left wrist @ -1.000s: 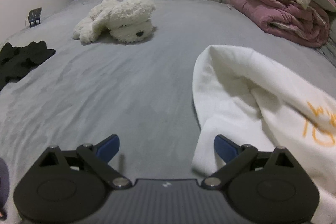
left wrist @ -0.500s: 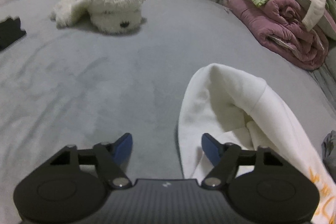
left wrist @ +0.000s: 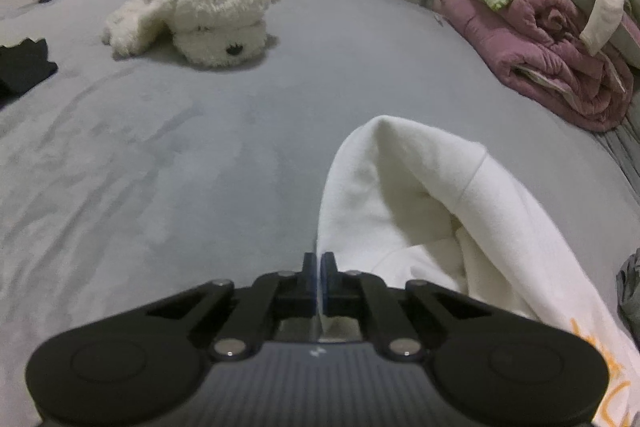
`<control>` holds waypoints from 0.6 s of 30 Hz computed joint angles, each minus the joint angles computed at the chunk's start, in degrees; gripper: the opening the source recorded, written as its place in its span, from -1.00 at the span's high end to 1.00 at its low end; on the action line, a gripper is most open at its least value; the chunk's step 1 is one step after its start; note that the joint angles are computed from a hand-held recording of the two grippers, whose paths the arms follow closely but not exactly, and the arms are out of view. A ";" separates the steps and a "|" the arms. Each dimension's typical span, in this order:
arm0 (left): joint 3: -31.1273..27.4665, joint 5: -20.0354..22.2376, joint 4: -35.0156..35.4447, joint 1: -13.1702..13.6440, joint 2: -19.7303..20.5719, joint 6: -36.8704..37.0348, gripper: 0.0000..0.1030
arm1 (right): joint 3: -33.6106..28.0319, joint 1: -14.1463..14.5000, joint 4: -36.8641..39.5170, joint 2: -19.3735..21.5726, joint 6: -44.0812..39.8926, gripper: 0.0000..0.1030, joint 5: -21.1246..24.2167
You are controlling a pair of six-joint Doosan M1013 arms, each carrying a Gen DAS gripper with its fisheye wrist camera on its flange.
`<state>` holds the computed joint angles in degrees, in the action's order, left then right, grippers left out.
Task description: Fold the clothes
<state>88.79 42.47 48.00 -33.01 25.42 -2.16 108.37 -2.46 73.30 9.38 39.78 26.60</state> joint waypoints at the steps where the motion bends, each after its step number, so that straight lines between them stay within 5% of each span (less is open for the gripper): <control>1: 0.06 0.45 0.57 -0.28 -0.26 -0.27 0.97 | 0.12 -0.04 0.34 -0.21 -0.68 -0.10 0.63; 10: -0.46 12.46 5.76 -3.65 -2.54 -2.45 1.00 | 0.85 0.11 1.33 -1.52 -3.22 -0.16 8.65; 18: 3.69 11.80 3.15 -3.92 -6.59 -1.16 0.97 | 1.55 1.45 -3.45 -3.11 -3.75 -0.23 11.59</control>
<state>92.48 54.27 51.15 -36.93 18.83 -3.31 109.91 -1.01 69.85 6.27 36.03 38.19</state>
